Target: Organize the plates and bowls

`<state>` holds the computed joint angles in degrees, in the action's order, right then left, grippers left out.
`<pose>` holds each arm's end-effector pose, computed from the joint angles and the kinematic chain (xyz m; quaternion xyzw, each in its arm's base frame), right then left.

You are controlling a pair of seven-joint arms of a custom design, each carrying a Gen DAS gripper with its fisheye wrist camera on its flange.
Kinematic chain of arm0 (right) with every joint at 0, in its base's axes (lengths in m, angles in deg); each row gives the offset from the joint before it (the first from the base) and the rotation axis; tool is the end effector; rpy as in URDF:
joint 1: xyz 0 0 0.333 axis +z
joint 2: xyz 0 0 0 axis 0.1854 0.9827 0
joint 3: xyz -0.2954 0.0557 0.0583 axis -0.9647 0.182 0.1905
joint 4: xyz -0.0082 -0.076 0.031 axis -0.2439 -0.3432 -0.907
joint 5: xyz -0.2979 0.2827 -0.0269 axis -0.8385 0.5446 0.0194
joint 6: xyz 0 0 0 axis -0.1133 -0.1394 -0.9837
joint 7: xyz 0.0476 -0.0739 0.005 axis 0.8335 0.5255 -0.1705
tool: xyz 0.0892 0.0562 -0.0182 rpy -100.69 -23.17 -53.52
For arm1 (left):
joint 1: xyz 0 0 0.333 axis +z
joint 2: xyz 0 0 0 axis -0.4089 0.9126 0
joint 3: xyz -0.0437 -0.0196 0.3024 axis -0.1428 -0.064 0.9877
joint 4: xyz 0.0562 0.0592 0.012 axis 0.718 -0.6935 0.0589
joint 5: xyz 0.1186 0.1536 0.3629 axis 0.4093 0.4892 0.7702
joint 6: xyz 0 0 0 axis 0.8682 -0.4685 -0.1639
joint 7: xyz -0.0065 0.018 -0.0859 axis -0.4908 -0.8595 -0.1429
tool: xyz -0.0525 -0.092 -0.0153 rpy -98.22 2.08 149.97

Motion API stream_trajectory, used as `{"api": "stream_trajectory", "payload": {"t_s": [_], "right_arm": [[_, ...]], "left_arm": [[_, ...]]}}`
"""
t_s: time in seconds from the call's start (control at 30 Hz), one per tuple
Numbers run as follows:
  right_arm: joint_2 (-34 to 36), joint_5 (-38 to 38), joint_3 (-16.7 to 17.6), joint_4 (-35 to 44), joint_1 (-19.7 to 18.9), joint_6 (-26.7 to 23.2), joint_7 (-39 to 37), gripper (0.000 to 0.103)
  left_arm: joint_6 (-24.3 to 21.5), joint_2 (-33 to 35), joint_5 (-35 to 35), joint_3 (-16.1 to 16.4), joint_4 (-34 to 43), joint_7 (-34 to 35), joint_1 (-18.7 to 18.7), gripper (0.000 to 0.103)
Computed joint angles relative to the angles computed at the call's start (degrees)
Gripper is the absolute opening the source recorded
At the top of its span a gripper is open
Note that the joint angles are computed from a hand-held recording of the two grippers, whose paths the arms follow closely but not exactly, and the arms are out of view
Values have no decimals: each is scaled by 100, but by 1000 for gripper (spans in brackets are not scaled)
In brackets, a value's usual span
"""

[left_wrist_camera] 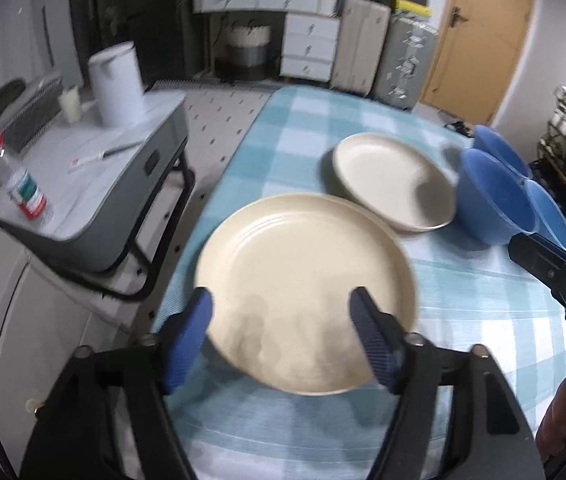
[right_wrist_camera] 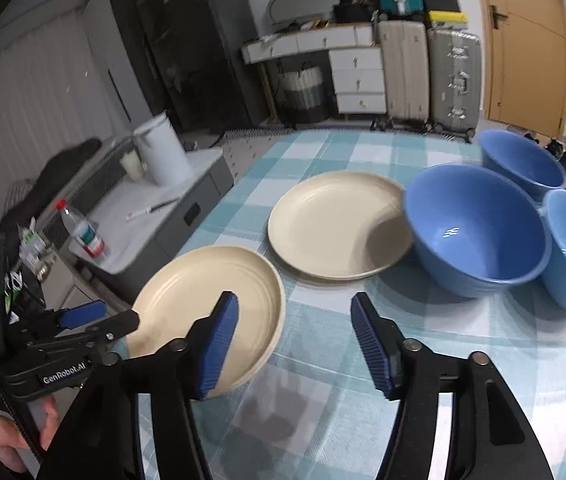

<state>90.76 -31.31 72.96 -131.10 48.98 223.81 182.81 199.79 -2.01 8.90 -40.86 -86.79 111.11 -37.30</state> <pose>0.4630 0.4801 0.4596 -0.6898 0.6011 -0.1719 0.3652 0.4418 -0.3018 0.4424 -0.6744 0.6628 -0.2636 0.1908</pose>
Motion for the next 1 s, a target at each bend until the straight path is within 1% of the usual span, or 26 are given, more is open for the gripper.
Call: {"api": "stream_trajectory", "payload": {"t_s": [0.03, 0.07, 0.1, 0.17, 0.27, 0.3, 0.37, 0.47, 0.53, 0.7, 0.8, 0.87, 0.93, 0.97, 1.0], "right_arm": [[-141, -295, -83, -135, 72, 5, 312, 71], [-310, -670, -131, -286, 128, -46, 696, 77], [-496, -1071, -127, -448, 144, -130, 1093, 81], [-798, -1639, -42, -724, 80, -223, 1651, 82], [-1246, -2095, 170, -1135, -80, -462, 2176, 83], [-1412, -2221, 247, -1287, -145, -548, 2392, 85], [-1707, -2409, 392, -1570, -291, -641, 2726, 85], [-2252, -2686, 659, -2055, -505, -932, 3218, 87], [-2559, -2775, 834, -2313, -647, -1108, 3387, 87], [-3368, -2939, 1314, -2972, -967, -1492, 3811, 89], [-3737, -2899, 1521, -3269, -1121, -1537, 3912, 92], [-3997, -2846, 1648, -3480, -1196, -1590, 3964, 93], [-4170, -2747, 1769, -3625, -1253, -1680, 3949, 97], [-4256, -2648, 1799, -3707, -1262, -1724, 3899, 98], [-4304, -2600, 1836, -3755, -1289, -1726, 3892, 98]], "left_arm": [[61, -20, 103, -43, 4, -54, 5, 75], [109, -26, 269, -122, 36, -176, 22, 75], [144, -30, 325, -147, 55, -219, 10, 75], [287, -23, 395, -189, 93, -270, -32, 75], [417, 3, 736, -335, 195, -559, -16, 75], [439, 21, 865, -384, 240, -664, -19, 76], [421, 90, 1058, -441, 356, -749, -76, 76], [313, 184, 1378, -509, 520, -975, -186, 76], [400, 221, 1624, -516, 566, -1218, -243, 76], [580, 225, 2406, -590, 607, -2181, -301, 76], [333, 221, 3065, -689, 701, -2696, -354, 76], [240, 254, 3413, -680, 769, -2956, -434, 77], [253, 298, 3490, -607, 799, -3017, -539, 81], [211, 334, 3458, -581, 826, -2980, -597, 94], [161, 351, 3553, -574, 842, -3065, -633, 99]]}}
